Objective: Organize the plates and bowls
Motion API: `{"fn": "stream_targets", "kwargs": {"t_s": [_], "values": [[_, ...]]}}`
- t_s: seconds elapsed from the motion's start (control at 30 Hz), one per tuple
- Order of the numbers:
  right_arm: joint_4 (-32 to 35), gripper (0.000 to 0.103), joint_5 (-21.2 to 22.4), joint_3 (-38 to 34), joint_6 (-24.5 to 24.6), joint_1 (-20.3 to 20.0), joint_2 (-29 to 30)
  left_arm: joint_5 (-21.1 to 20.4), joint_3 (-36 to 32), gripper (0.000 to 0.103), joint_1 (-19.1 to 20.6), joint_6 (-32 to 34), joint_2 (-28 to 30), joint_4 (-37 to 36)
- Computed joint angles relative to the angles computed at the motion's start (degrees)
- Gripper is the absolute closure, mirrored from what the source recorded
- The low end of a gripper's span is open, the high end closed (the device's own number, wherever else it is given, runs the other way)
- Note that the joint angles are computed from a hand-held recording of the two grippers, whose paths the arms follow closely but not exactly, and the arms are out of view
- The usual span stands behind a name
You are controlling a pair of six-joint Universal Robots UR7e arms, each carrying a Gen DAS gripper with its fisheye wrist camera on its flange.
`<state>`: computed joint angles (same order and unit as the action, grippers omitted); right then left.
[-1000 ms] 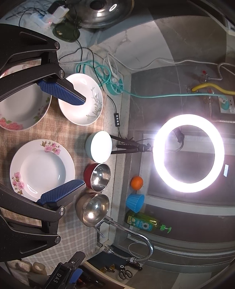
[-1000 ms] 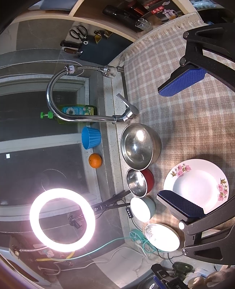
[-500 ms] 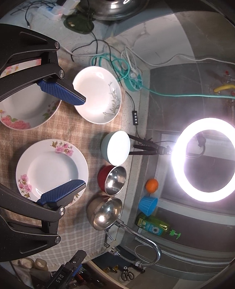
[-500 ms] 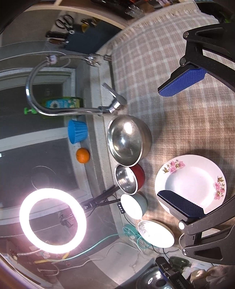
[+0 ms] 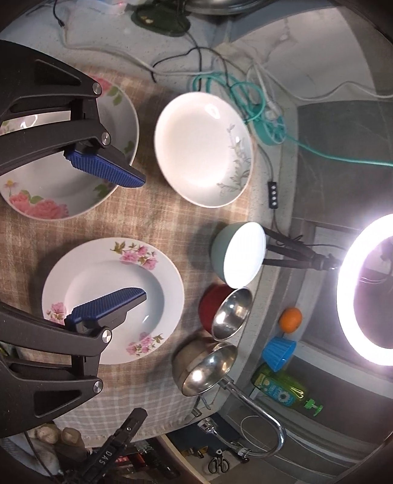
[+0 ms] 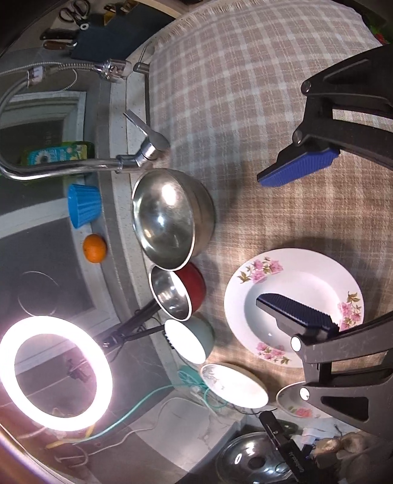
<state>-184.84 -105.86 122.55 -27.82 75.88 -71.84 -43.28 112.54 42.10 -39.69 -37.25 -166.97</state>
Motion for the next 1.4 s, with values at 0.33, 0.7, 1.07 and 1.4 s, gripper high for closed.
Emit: {"fn": "stream_targets", "kwargs": {"t_s": [0.33, 0.7, 1.07, 1.4], "values": [[-0.2, 0.039, -2.6, -1.6, -2.2, 0.8, 3.2, -6.5, -2.1, 0.049, 4.0, 0.0, 0.7, 2.4], [8.1, 0.044, -1.1, -5.3, 0.7, -0.8, 5.0, -12.2, -4.4, 0.055, 7.5, 1.8, 1.2, 3.4], [23.1, 0.062, 5.5, -9.9, 8.5, -5.1, 5.2, -17.4, -8.1, 0.064, 10.2, 2.8, 2.5, 7.2], [27.2, 0.068, 7.1, -11.7, 9.6, -6.1, 5.9, -19.6, -9.7, 0.075, 11.6, 2.4, 3.1, 9.9]]}}
